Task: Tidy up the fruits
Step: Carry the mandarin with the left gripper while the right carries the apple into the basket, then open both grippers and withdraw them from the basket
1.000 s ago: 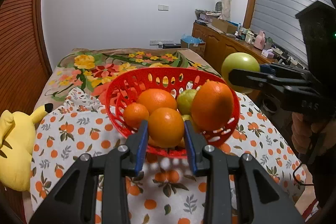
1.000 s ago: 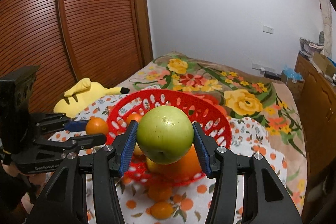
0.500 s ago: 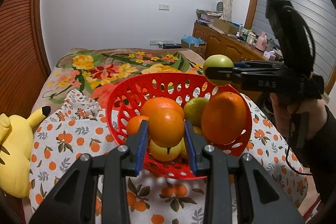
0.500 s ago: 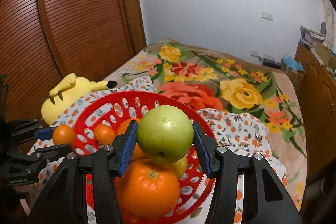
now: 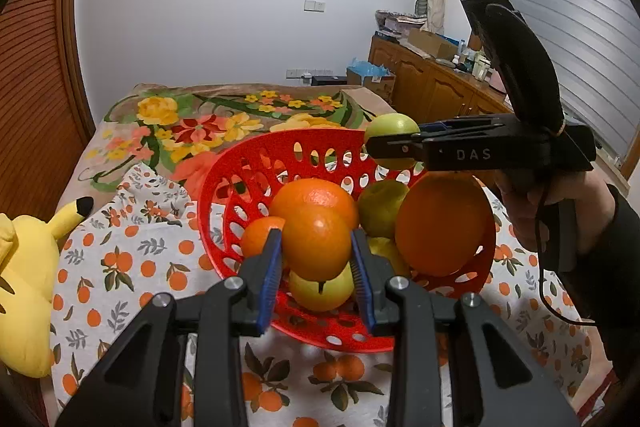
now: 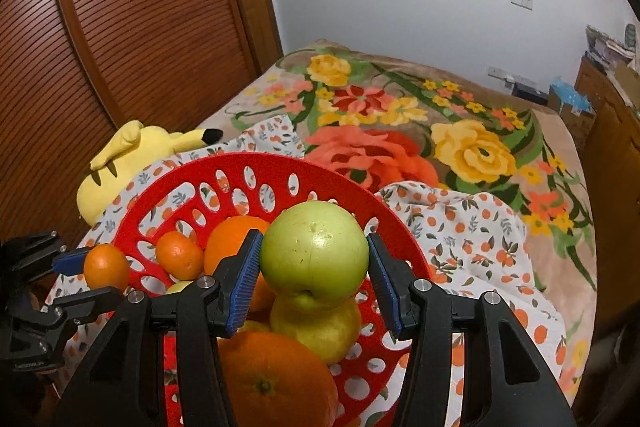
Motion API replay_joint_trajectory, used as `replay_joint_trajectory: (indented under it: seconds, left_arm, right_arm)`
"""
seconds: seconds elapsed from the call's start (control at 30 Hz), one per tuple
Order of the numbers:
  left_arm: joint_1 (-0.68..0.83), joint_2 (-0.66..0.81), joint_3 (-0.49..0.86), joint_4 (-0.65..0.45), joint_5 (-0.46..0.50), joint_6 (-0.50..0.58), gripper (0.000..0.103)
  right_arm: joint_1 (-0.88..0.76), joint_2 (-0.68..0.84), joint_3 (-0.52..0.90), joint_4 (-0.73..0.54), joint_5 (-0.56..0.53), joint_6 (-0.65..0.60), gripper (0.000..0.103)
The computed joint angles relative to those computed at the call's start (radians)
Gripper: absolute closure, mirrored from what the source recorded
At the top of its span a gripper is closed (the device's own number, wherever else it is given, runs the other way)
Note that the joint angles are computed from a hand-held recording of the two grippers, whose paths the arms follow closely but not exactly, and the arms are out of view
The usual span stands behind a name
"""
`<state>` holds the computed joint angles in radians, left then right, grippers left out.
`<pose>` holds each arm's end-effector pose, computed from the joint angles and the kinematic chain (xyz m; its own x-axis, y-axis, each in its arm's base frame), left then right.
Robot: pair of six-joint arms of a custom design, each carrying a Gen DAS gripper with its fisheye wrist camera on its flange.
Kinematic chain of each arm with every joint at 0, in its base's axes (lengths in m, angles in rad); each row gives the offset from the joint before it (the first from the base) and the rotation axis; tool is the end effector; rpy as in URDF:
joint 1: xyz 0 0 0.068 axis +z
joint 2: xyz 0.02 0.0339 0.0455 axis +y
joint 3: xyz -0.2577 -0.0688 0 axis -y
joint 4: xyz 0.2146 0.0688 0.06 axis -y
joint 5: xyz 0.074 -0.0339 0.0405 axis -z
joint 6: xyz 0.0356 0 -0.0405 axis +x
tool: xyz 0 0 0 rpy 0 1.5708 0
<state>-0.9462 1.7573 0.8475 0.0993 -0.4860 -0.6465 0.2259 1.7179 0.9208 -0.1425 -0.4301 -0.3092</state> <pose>0.2004 -0.2495 0.1577 -0.6569 0.0004 -0.7540 0.1670 0.9752 -0.1450 0.3021 0.0847 0.1710 -0.6146 -0.4250 -0.6646 -0.6618 0.7363 0.1411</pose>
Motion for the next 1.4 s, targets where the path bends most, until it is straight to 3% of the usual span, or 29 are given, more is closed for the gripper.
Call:
replay_joint_trajectory:
  seconds: [0.5,0.73,1.4]
  left_arm:
    - [-0.001,-0.020,-0.003,-0.021,-0.007,-0.007,0.071]
    - [0.029,0.002,0.043,-0.058,0.007,0.013,0.071]
    - [0.160,0.160,0.276,-0.173,0.043,0.115,0.070]
  right_arm:
    - [0.012,0.037,0.049,-0.004,-0.014,0.024,0.049]
    - [-0.047,-0.083,-0.044,0.021,-0.039,-0.005,0.049]
    - [-0.248,-0.346,-0.229,-0.058,-0.180,-0.112,0.049]
